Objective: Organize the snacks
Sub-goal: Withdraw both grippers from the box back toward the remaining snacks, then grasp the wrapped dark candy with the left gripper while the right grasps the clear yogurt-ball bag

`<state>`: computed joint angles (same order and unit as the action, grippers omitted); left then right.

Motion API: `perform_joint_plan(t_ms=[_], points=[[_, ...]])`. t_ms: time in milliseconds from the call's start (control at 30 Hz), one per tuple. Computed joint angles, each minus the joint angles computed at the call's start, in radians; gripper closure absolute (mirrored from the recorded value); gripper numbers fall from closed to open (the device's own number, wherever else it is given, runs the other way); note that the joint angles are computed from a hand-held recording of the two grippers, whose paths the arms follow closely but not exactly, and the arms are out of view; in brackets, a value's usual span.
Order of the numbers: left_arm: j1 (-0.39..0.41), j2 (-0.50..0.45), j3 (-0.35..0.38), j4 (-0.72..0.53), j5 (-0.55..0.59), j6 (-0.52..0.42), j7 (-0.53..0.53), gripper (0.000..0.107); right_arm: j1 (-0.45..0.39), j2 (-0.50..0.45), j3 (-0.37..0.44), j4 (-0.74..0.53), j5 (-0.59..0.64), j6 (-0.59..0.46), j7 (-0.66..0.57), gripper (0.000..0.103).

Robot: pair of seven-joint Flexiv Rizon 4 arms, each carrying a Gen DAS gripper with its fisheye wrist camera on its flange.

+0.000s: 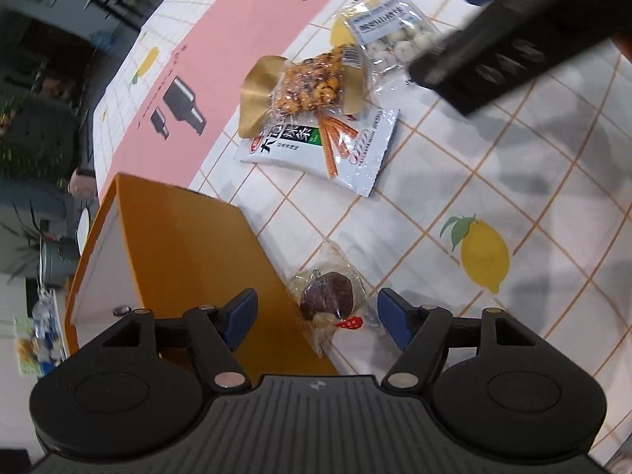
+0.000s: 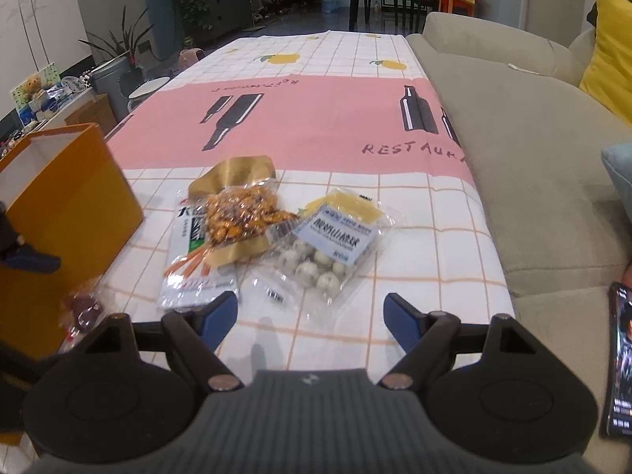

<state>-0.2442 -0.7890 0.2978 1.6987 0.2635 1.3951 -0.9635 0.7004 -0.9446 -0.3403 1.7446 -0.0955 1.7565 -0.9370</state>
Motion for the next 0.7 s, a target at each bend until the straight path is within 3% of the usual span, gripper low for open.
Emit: perform_joint_plan(t_ms=[67,233,433,633,700], points=[[0.001,-0.005,-0.001,-0.005,0.016,0.006,0.022,0.026,-0.022,-0.015,0.015,-0.037,-0.012,-0.025,0.004,0.024],[0.050,0.003,-0.062,0.009,-0.004,-0.015,0.093,0.045,-0.063,-0.043,0.041,-0.110,-0.049,-0.088,0.039,0.024],[0.060,0.003,-0.074,0.025,-0.034,0.010,0.112,0.050,-0.102,-0.072,0.067,-0.189,-0.109,-0.177,0.101,0.023],[0.056,0.003,-0.071,0.033,-0.060,0.028,0.116,0.056,-0.172,-0.087,0.147,-0.246,-0.156,-0.228,0.150,0.020],[0.051,0.002,-0.067,0.037,-0.067,0.037,0.110,0.057,-0.176,-0.086,0.151,-0.247,-0.170,-0.231,0.163,0.025]])
